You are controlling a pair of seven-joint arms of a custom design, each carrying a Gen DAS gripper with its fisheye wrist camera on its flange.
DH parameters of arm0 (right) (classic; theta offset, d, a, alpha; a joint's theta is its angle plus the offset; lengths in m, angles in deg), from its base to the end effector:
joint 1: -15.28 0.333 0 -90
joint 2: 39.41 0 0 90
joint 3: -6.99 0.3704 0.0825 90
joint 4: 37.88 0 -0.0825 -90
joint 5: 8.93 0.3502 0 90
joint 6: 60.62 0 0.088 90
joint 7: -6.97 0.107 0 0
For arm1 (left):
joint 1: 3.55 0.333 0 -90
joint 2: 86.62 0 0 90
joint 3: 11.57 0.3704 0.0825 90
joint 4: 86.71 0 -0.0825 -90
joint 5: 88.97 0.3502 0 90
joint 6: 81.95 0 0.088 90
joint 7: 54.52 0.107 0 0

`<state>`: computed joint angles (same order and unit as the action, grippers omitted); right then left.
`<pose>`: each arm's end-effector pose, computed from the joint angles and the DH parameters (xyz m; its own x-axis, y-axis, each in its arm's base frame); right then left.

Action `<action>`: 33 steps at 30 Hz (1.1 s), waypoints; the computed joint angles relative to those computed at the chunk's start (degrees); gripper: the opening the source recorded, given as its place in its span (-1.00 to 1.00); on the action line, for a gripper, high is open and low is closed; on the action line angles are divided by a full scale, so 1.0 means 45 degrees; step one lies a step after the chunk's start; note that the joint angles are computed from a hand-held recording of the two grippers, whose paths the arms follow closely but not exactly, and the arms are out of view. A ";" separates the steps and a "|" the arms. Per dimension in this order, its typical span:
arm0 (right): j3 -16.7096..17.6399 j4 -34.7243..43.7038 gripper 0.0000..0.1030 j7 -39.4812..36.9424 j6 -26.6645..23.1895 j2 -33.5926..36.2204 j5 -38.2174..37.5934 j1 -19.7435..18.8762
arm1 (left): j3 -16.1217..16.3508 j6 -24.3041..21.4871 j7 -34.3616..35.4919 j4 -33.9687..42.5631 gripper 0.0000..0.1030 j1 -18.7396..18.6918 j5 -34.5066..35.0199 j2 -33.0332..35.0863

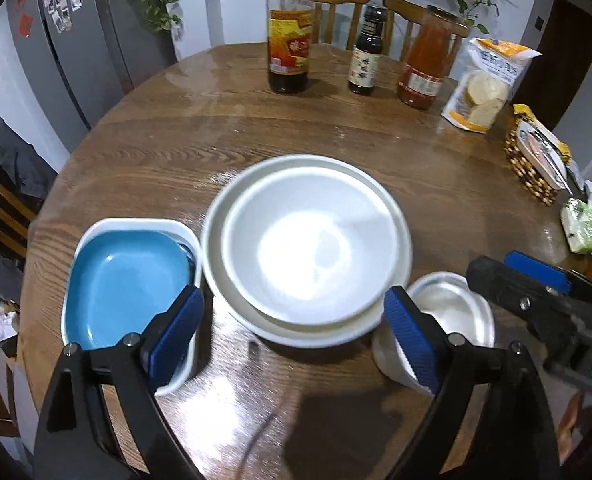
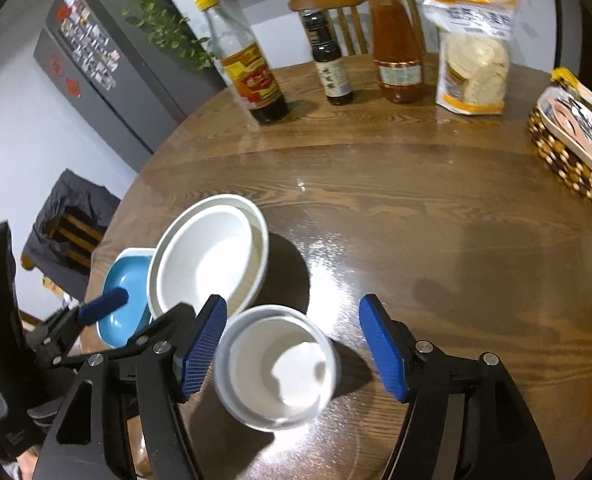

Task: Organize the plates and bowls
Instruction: 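Move the right gripper to the rim of the small deep white bowl, then close the right gripper on the small deep bowl's rim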

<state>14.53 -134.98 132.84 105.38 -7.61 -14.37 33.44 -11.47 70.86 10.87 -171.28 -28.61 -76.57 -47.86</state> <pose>0.6584 0.3008 0.4191 -0.0300 -0.9355 -0.3521 -0.8420 0.2135 -0.4955 0.6890 -0.3280 0.3963 -0.1816 -0.9828 0.0335 -0.8507 0.1399 -0.5066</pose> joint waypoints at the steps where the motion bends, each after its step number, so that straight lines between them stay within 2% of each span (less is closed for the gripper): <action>1: -0.0027 -0.0176 0.35 0.0071 0.0089 -0.0096 0.0046 -0.0030 | -0.0087 0.0044 0.0080 -0.0111 0.79 0.0000 -0.0018 -0.0064; 8: 0.0256 -0.1113 0.35 0.0010 0.0500 -0.0585 0.0328 -0.0487 | -0.0761 -0.0179 0.0893 -0.0550 0.80 0.0118 -0.0588 -0.0227; 12: 0.0601 -0.1250 0.35 -0.0417 0.0363 -0.0585 0.0564 -0.0791 | -0.0655 -0.0298 0.0796 -0.0706 0.79 -0.0019 -0.0773 -0.0209; 15: 0.0953 -0.1294 0.35 -0.0922 0.0255 -0.0521 0.0828 -0.1050 | -0.0855 -0.0707 0.0827 -0.0559 0.79 0.0155 -0.1181 -0.0080; 17: 0.1205 -0.1294 0.35 -0.1306 0.0171 -0.0453 0.1055 -0.1230 | -0.0918 -0.0639 0.0780 -0.0604 0.79 0.0212 -0.1379 -0.0071; 24: 0.1205 -0.1067 0.35 -0.2052 -0.0218 -0.0207 0.1348 -0.1135 | -0.1007 -0.0843 0.0940 -0.0263 0.75 0.0073 -0.1429 0.0129; 25: 0.1224 -0.1008 0.29 -0.2158 -0.0282 -0.0152 0.1392 -0.1132 | -0.1046 -0.0887 0.1027 -0.0209 0.70 0.0084 -0.1458 0.0172; 26: 0.1239 -0.0973 0.09 -0.2253 -0.0311 -0.0109 0.1440 -0.1129 | -0.1117 -0.0882 0.1123 -0.0163 0.63 0.0116 -0.1527 0.0222; 28: 0.1427 -0.0849 -0.19 -0.2575 -0.0414 0.0026 0.1624 -0.1250 | -0.1175 -0.0901 0.1252 -0.0045 0.52 0.0116 -0.1631 0.0309; 30: 0.1675 -0.0746 -0.29 -0.2942 -0.0433 0.0171 0.1891 -0.1424 | -0.1216 -0.0937 0.1392 0.0105 0.34 0.0119 -0.1708 0.0407; 32: 0.1759 -0.0651 -0.38 -0.3200 -0.0454 0.0273 0.2049 -0.1449 | -0.1287 -0.0929 0.1566 0.0189 0.08 0.0136 -0.1814 0.0469; 33: 0.1774 -0.0614 -0.42 -0.3295 -0.0470 0.0303 0.2113 -0.1442 | -0.1319 -0.0909 0.1653 0.0229 0.02 0.0135 -0.1858 0.0500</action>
<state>22.52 -137.75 118.01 103.27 -6.24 -4.86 26.95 -17.41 66.77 18.31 -170.25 -28.00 -84.93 -45.61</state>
